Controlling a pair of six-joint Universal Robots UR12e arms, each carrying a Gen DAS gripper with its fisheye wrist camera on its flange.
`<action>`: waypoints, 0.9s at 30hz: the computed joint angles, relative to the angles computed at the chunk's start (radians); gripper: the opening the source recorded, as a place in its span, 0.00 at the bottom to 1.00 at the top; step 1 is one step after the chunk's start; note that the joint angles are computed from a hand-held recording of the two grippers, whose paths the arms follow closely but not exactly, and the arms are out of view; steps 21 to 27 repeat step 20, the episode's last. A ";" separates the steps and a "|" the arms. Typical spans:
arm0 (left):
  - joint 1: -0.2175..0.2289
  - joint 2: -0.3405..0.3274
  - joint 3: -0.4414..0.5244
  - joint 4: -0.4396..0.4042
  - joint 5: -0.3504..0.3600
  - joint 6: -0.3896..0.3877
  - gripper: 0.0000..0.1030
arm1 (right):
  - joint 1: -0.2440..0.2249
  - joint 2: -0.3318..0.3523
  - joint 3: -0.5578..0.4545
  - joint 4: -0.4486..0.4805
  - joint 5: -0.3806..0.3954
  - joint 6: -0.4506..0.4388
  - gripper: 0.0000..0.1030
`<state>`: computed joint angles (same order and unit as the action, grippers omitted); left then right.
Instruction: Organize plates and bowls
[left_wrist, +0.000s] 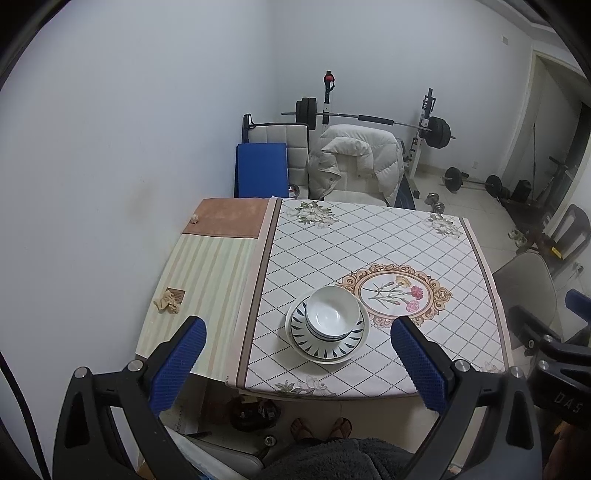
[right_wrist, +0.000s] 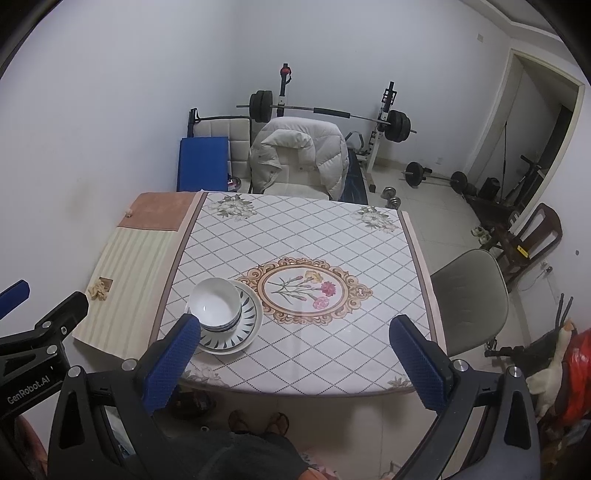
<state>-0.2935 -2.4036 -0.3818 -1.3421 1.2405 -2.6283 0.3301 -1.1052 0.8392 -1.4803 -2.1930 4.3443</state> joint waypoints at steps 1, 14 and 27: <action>0.000 0.001 -0.001 -0.001 0.000 -0.002 1.00 | 0.000 -0.001 0.002 -0.004 0.000 0.000 1.00; 0.003 0.004 -0.010 0.012 -0.004 -0.009 1.00 | 0.000 0.004 -0.011 0.007 -0.010 0.007 1.00; 0.004 -0.007 0.013 -0.005 -0.005 -0.005 1.00 | 0.000 0.004 -0.010 0.008 -0.011 0.009 1.00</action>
